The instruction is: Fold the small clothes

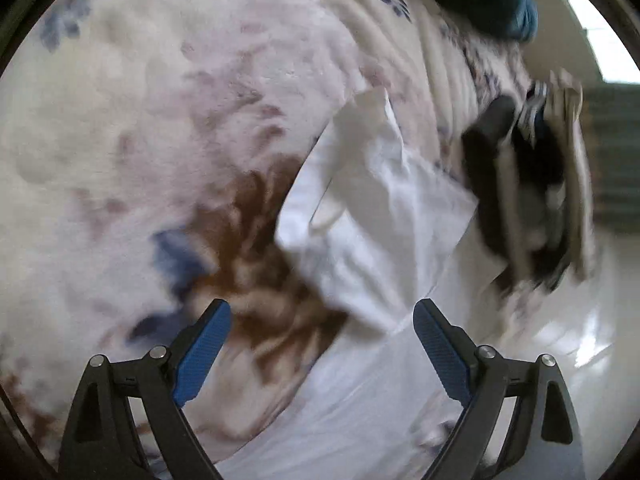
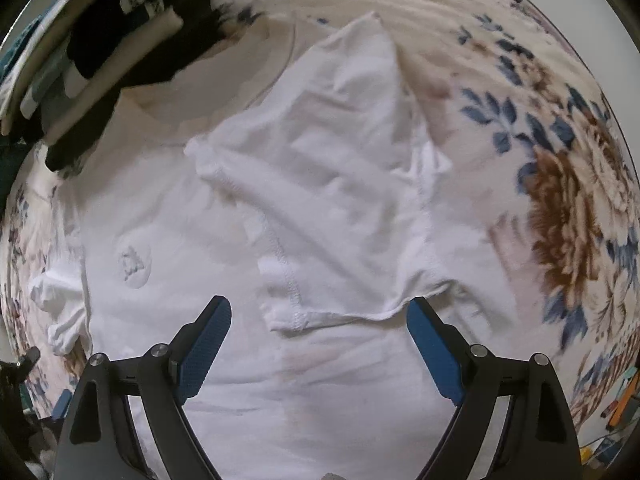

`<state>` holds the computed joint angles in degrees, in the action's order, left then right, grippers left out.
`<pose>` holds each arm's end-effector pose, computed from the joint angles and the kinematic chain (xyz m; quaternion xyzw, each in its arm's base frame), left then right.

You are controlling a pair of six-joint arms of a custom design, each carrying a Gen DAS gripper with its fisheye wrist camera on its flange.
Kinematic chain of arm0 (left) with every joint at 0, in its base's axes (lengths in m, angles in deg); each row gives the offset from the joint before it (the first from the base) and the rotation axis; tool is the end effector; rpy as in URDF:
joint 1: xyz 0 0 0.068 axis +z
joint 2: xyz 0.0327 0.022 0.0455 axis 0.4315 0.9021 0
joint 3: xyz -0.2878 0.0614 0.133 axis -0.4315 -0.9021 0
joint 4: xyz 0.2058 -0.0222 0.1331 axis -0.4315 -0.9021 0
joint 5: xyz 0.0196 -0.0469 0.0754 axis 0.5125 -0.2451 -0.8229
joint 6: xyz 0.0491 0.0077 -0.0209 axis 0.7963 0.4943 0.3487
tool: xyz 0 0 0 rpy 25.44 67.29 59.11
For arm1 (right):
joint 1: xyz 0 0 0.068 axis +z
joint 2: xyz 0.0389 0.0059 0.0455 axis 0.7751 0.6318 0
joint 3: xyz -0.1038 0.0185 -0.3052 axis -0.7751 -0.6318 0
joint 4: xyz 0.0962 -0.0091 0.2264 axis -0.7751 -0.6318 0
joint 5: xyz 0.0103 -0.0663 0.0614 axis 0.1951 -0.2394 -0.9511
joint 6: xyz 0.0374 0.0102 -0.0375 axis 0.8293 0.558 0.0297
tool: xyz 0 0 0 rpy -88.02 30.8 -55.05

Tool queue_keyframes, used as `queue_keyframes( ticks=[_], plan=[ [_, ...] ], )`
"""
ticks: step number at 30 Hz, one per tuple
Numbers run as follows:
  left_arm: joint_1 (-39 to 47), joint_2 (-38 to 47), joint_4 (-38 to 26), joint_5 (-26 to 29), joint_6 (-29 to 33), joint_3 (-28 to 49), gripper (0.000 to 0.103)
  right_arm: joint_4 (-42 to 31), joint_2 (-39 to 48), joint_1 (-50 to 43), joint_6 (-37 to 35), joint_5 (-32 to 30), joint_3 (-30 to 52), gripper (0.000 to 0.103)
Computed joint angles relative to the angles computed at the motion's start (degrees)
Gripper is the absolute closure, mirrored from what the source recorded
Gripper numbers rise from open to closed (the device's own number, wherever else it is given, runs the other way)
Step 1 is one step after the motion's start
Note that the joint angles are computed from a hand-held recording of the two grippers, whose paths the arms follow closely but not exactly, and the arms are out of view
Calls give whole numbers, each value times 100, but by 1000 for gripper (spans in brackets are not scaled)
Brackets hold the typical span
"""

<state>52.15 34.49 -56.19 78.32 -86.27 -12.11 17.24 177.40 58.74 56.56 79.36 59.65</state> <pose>0.1230 0.0441 0.2363 -0.5418 0.7893 -0.2522 0.1410 0.2660 0.0403 0.1480 0.0611 0.9950 0.0568 0.0549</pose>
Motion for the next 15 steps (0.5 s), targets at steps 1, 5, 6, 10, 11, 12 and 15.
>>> queue_keyframes(
  ticks=[1,5,6,10,11,12,15],
  plan=[
    [-69,85,378,23,-189,-152,11,31,77,61,99,26,-1,12],
    [-402,834,1569,-181,-441,-245,79,104,382,100,451,128,59,12],
    [-513,992,1727,-264,-446,-186,97,97,451,66,533,177,84,12],
    [-1246,1119,1674,-1110,-188,407,98,59,551,-116,620,262,139,12],
    [-1544,1085,1476,-1416,102,684,98,40,565,-160,636,273,164,12],
    [-2018,1109,1369,-1785,271,964,98,27,547,-212,617,273,159,12],
    [-3329,1500,1175,-2414,690,1685,98,-32,451,-386,506,317,160,12]
  ],
)
